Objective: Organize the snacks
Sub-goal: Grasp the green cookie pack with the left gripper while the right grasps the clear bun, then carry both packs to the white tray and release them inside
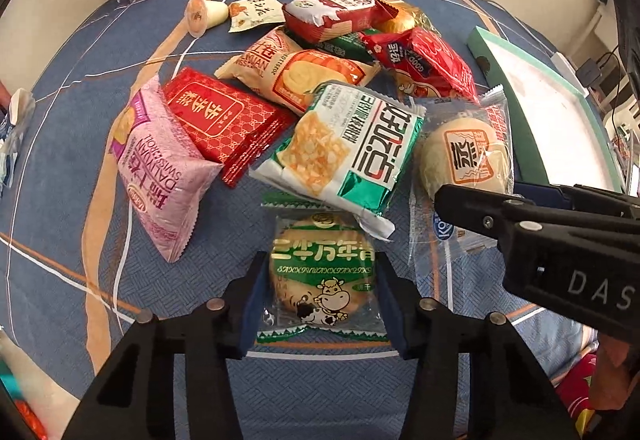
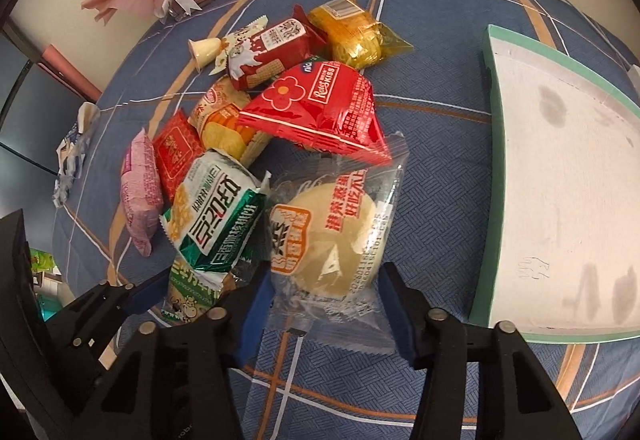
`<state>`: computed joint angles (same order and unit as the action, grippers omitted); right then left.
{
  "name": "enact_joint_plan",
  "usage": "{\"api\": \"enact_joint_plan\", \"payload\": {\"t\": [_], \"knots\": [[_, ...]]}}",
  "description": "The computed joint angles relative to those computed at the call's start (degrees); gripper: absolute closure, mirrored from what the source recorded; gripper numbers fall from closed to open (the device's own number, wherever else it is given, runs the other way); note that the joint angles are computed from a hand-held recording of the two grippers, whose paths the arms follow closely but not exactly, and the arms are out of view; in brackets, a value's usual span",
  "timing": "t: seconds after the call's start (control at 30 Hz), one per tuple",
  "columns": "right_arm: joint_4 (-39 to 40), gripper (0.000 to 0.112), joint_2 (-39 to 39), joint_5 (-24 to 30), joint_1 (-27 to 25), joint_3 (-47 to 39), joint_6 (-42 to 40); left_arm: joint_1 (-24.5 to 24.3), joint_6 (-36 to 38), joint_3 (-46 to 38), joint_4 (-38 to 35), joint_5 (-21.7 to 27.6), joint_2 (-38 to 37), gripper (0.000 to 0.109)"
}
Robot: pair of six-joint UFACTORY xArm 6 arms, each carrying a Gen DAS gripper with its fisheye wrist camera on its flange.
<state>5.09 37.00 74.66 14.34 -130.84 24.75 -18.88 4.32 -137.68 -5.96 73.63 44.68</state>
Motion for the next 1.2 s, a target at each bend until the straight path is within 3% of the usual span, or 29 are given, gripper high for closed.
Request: {"api": "enact_joint_plan", "payload": {"t": [0.4, 0.57, 1.03, 1.2], "knots": [[0.5, 0.068, -1.0, -0.3, -0.1, 0.5, 0.4, 2.1, -1.1, 10.3, -0.3, -5.1, -7.0, 0.057], [1.3, 0.071, -3.0, -1.9, -0.3, 3.1, 0.0, 2.3, -2.6, 10.0, 0.4, -4.6, -7.6, 0.057], [3.6, 0.072, -12.8, -10.1, -0.6, 14.8, -1.0, 3.2, -4.8, 14.0, 1.3, -8.8, -12.7, 0.057], [3.6, 0.072, -14.5, -12.3, -0.4, 16.3, -1.3, 2.6, -4.7, 9.3, 1.9, -8.7, -11.4, 0.057]]}}
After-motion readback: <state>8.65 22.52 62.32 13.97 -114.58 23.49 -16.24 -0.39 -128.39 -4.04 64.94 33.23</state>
